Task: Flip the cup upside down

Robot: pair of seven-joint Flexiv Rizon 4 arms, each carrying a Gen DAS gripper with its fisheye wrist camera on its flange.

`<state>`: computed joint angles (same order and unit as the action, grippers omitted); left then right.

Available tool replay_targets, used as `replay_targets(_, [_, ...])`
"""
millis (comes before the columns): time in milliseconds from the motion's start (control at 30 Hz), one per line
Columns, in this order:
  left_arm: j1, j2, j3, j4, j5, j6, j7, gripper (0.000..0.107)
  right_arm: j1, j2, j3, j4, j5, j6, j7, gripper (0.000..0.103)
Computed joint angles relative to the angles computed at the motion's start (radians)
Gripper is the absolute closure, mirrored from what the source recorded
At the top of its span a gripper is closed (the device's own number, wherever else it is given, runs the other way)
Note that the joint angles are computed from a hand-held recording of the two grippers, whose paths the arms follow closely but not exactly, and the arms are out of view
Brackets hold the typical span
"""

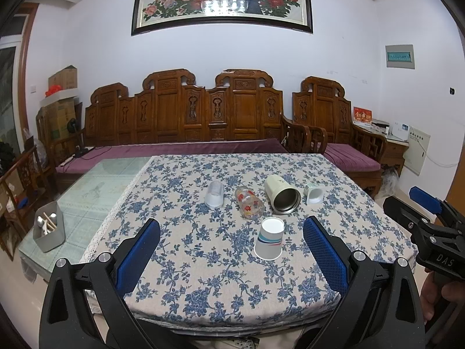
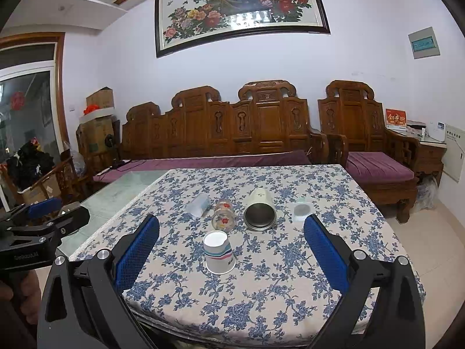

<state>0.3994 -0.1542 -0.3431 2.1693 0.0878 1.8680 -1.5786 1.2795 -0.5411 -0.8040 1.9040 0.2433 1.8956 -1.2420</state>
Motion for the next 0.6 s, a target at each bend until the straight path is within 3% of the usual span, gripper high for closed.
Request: replay_targets(600, [0.008,0.0,-0.006,0.002,0.007,0.001,-0.005,0.012,-0.003,0.001,0.005,-0.003,-0.001,0.0,0.0,0.003])
